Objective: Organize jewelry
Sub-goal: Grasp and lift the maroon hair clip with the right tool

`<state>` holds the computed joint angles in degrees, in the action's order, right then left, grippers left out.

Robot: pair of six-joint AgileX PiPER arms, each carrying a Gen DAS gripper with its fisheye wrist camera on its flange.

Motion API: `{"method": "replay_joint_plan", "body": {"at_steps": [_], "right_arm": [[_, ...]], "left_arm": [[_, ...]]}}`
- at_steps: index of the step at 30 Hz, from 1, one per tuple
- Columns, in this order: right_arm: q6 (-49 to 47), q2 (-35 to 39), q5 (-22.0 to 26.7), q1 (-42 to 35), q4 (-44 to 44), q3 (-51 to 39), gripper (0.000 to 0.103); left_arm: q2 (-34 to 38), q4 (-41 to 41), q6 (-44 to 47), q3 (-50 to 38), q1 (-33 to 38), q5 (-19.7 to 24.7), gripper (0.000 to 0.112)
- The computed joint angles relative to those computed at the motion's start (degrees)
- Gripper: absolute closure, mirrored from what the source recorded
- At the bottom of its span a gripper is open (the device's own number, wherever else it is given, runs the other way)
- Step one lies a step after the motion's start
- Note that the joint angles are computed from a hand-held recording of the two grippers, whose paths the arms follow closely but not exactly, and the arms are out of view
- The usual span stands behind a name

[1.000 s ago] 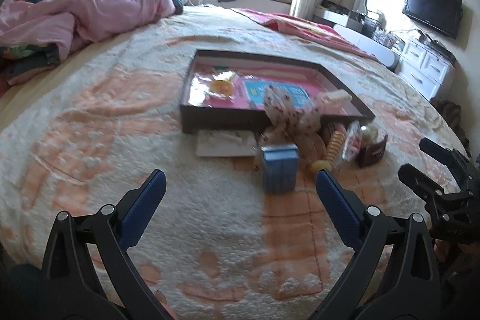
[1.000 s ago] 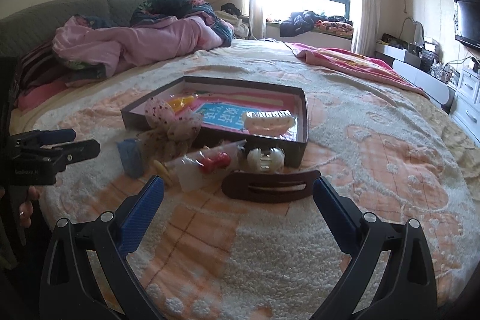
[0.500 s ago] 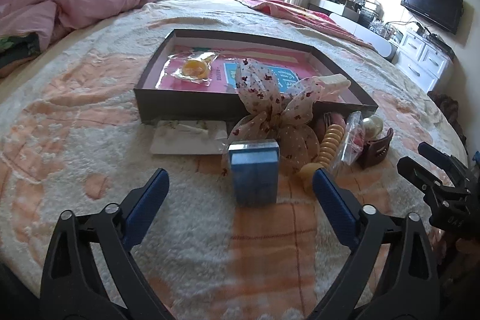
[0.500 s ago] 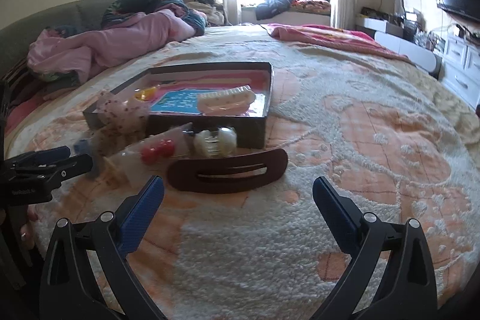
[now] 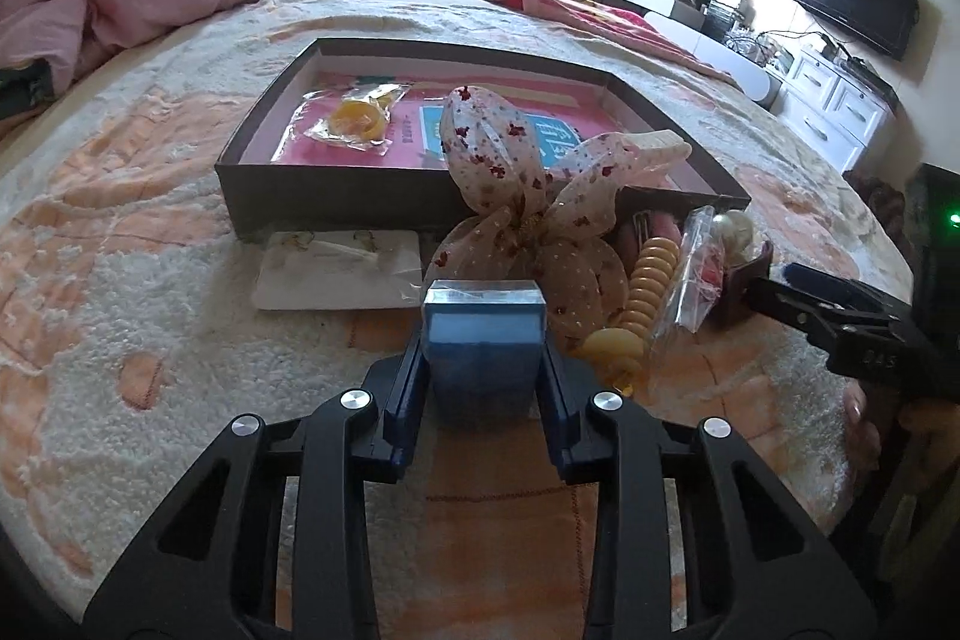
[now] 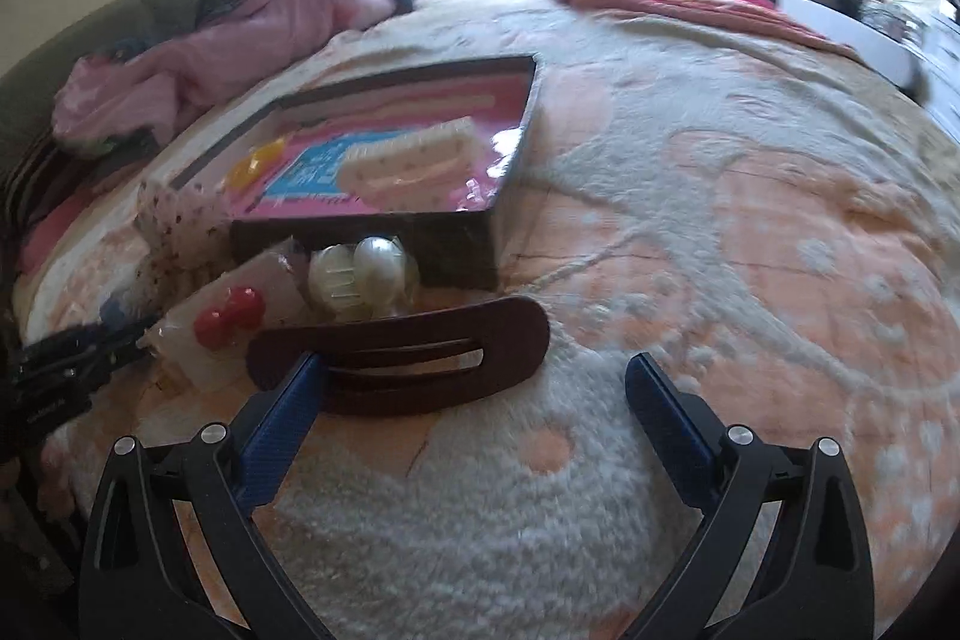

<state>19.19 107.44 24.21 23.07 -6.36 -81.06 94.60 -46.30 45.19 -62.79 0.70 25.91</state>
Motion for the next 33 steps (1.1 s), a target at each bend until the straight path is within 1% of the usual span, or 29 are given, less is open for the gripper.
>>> {"method": "replay_joint_plan", "body": {"at_steps": [1,4,5,7,9,10,11,12,14,15,17,18,20,23,25,28,30,31,32,33], "right_arm": [[-4.1,0.5,0.1,-0.2,2.1,-0.8,0.006],[-11.5,1.4,0.5,-0.5,6.8,-2.1,0.006],[-15.2,2.1,1.1,-0.8,10.1,-2.8,0.006],[-20.0,2.5,1.2,-1.6,15.2,-3.0,0.006],[-21.8,2.4,1.1,-1.7,17.2,-2.9,0.007],[-23.0,2.1,0.7,-1.8,18.3,-2.4,0.011],[-24.8,1.7,0.5,-1.8,20.0,-1.8,0.02],[-26.5,1.5,0.6,-1.8,21.6,-1.7,0.024],[-25.7,0.1,-0.6,-1.0,20.2,0.0,0.034],[-24.7,-0.7,-1.2,-0.7,18.9,1.1,0.036],[-24.4,-2.3,-2.0,-0.6,19.0,3.0,0.048],[-25.5,-3.2,-2.4,-0.8,20.6,4.2,0.051],[-27.6,-5.1,-3.0,-1.3,23.8,6.7,0.06],[-29.5,-7.2,-3.5,-1.1,26.3,9.3,0.069],[-31.0,-8.5,-3.2,-0.4,26.9,10.7,0.072],[-33.2,-9.5,-3.0,0.9,27.3,11.8,0.073],[-39.3,-9.4,-1.6,1.6,31.8,11.6,0.073],[-40.0,-9.2,-1.3,2.3,31.9,11.2,0.073],[-39.8,-8.9,-1.3,3.5,30.2,10.9,0.073],[-37.3,-8.5,-1.7,4.8,26.4,10.4,0.073]], "left_arm": [[0.1,-0.1,0.0,-0.1,0.1,0.1,0.087],[0.2,-0.1,0.2,-0.2,0.1,0.0,0.087],[0.3,0.0,0.0,-0.3,0.1,0.1,0.087],[0.3,0.0,0.0,-0.3,0.1,0.1,0.087],[0.2,-0.1,0.1,-0.2,0.1,0.1,0.087],[0.2,0.0,0.1,-0.2,0.1,0.0,0.087],[0.3,0.1,0.2,-0.3,0.1,-0.1,0.087],[0.3,0.2,0.1,-0.4,0.1,0.0,0.087],[0.3,0.5,-0.1,-0.5,0.0,-0.1,0.087],[0.2,0.6,-0.2,-0.5,-0.1,-0.1,0.087],[-0.1,0.2,0.4,-0.4,0.0,0.0,0.087],[-0.2,0.0,0.7,-0.4,0.2,0.2,0.087],[-0.4,-1.0,1.7,-0.3,0.5,0.8,0.088],[-1.4,-1.4,2.1,0.4,0.6,1.1,0.088],[-1.9,-2.2,3.0,0.7,1.0,1.6,0.088],[-2.7,-3.2,4.0,1.2,2.0,2.3,0.088],[-2.9,-3.2,3.9,1.3,2.3,2.7,0.088],[-3.1,-3.5,4.2,1.4,2.5,2.9,0.088],[-3.2,-3.6,4.3,1.5,2.7,3.0,0.088],[-3.4,-3.6,4.3,1.6,2.8,3.1,0.088]]}}
